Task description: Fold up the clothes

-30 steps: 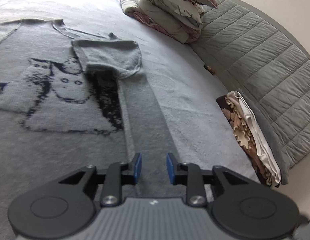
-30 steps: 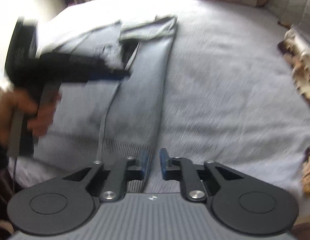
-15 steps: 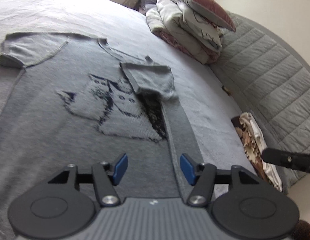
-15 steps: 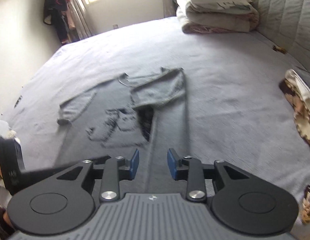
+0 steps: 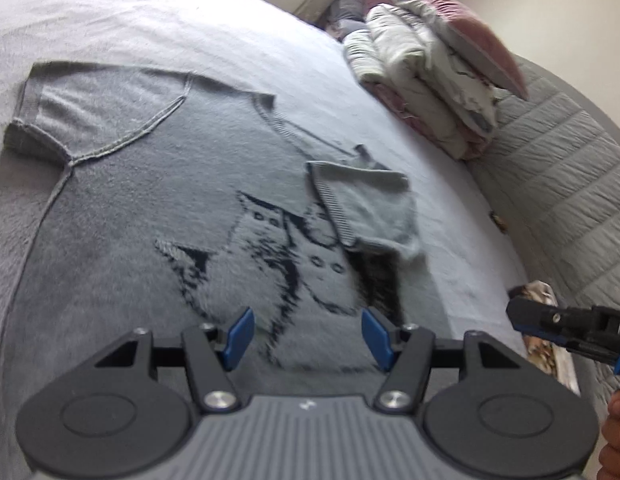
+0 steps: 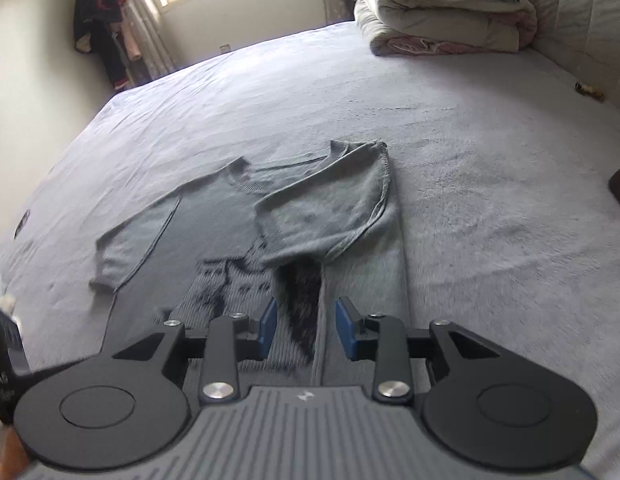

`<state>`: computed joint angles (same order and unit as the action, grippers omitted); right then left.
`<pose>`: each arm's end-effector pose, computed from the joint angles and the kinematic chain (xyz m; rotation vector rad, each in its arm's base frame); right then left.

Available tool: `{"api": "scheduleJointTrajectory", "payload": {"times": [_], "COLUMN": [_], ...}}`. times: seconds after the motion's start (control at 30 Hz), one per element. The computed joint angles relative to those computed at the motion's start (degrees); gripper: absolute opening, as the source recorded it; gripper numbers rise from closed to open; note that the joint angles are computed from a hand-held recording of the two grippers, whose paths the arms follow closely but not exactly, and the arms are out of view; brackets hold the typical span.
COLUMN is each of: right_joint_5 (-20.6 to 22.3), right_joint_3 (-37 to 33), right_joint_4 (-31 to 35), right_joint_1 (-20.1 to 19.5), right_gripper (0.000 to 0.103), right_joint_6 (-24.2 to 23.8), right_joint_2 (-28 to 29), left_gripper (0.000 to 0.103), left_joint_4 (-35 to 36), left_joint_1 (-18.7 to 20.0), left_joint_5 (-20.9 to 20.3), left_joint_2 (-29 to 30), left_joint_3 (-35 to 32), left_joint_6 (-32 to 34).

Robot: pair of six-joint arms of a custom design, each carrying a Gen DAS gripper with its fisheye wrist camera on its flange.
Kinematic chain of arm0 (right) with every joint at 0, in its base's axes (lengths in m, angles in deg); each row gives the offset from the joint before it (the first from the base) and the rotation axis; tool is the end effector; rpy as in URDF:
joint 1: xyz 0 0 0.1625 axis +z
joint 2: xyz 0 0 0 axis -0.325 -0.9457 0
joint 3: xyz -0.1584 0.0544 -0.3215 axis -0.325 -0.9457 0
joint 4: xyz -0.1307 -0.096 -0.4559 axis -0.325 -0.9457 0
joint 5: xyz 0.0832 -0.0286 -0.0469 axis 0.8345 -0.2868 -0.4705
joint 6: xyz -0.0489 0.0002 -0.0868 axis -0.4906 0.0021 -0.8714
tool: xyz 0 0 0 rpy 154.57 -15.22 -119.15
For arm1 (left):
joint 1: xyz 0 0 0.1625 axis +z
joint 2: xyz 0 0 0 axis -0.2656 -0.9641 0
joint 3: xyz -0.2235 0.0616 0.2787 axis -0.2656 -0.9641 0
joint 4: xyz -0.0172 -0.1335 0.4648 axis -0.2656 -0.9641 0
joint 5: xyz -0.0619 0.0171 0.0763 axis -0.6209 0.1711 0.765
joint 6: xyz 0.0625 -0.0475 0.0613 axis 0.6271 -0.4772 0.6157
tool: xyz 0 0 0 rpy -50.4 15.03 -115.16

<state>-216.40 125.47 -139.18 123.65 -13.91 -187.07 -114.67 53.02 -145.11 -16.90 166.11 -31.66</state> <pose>0.1509 -0.3299 0.3545 -0.1757 -2.2706 1.1413 -0.3089 -0.4448 0.0419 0.6165 2.9461 -0.6130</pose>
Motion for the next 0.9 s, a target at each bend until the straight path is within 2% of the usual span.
{"api": "scheduleJointTrajectory", "payload": {"times": [0.1,0.23,0.3,0.53,0.7,0.9], "right_joint_5": [3.6,7.1,8.8,14.5,19.0,22.2], "right_joint_3": [-1.0,-3.0,-4.4,-11.0,-16.1,-21.0], "right_joint_4": [-4.0,-7.6,-9.3,-14.7,-16.9,-18.8], "right_joint_1": [-4.8,-10.0,-12.4,-19.7,-23.8,-26.7], "right_gripper": [0.035,0.035,0.035,0.035,0.035,0.036], "right_joint_6": [-2.6,-6.0,-8.3,-16.1,-19.5,-21.0], "right_joint_2": [2.0,5.1,6.7,13.4,18.7,24.0], "left_gripper": [0.061,0.068,0.068,0.066,0.065,0.063], "left_joint_4": [-0.8,-3.8,-5.5,-10.9,-13.8,-16.1], "left_joint_1": [1.0,2.3,2.7,5.4,6.3,6.2], "left_joint_5": [1.1,1.3,2.0,-0.1,-1.7,-0.3], "left_joint_2": [3.9,9.0,11.7,20.5,26.2,30.4], "left_joint_3": [-3.1,-7.3,-9.6,-17.9,-23.0,-26.6], "left_joint_6": [2.6,6.9,9.2,11.5,14.0,18.3]}}
